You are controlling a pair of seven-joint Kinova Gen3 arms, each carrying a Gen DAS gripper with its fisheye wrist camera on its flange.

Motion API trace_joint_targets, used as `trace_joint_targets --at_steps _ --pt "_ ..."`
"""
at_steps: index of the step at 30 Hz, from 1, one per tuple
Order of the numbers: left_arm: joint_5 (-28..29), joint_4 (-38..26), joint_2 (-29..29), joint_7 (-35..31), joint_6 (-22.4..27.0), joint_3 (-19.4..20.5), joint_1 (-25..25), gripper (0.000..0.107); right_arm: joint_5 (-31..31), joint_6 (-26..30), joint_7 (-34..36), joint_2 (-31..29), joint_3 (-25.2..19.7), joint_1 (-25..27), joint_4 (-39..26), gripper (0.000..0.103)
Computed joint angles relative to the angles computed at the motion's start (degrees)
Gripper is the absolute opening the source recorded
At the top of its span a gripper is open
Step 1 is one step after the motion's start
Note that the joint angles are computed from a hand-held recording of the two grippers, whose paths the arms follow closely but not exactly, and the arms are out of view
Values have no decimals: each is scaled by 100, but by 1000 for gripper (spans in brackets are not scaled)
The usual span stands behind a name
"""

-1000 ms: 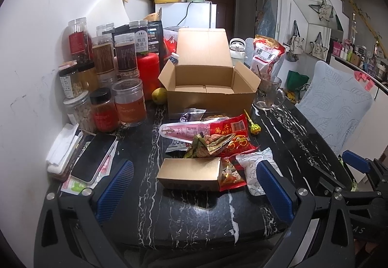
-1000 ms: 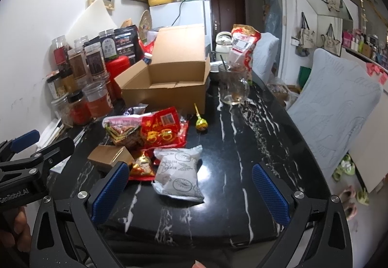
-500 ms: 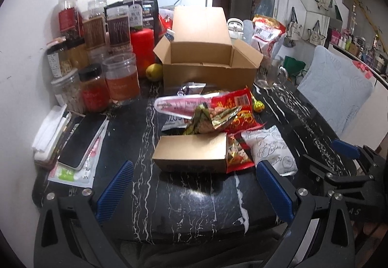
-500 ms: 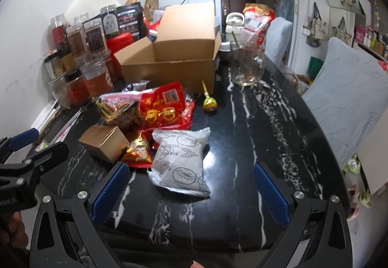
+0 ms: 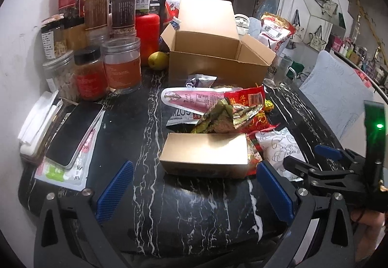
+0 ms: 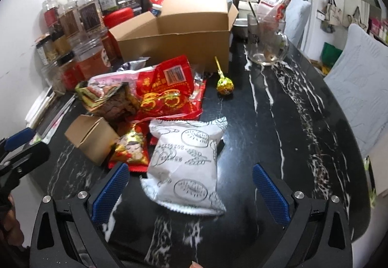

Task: Organize snacks
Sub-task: 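Reach the right gripper to the white bread bag while the left gripper approaches the brown cereal packet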

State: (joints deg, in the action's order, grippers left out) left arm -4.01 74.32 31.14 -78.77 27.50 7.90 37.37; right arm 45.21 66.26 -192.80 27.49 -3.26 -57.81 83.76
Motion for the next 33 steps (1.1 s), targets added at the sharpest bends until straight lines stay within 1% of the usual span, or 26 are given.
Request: trace_joint_targets --at_steps 3,7,9,11,16,19,20,22,26,28,30,32,33 --pt "38 -108 76 -104 13 72 -54 103 -111 -185 114 14 0 183 48 103" --pt "141 -457 288 -311 258 193 -110 103 -229 -497 203 14 29 360 151 103" --pt "212 -703 441 -450 443 259 -128 103 -243 -619 245 6 51 401 205 101" --pt "256 -917 565 -545 631 260 -100 103 -296 -762 337 -7 51 478 256 97" --pt "416 -1572 946 -701 1200 243 -101 103 -375 -1162 373 -94 99 613 462 97" --pt "603 -1994 1209 -817 1600 308 -194 103 -416 -1186 472 -80 119 648 439 97" --pt "664 -2054 1262 -817 1646 301 -207 103 -432 -1183 513 -70 127 660 423 97" --pt "713 -2024 1267 -865 1566 259 -201 103 -458 -1171 574 -56 143 672 393 97" --pt "546 -2060 1304 -985 1520 100 -45 103 -507 -1198 664 -51 168 708 369 97" --pt "346 -2061 1309 -938 1487 -68 121 103 -538 -1206 741 -45 170 735 351 97" --pt "5 -2118 1345 -835 1515 -318 395 103 -554 -1195 807 -26 182 744 322 97" --pt "-275 -2213 1390 -713 1601 -478 596 103 -552 -1160 863 3 196 730 290 97" --pt "-339 -2236 1396 -673 1630 -487 621 103 -532 -1150 876 16 208 714 284 97"
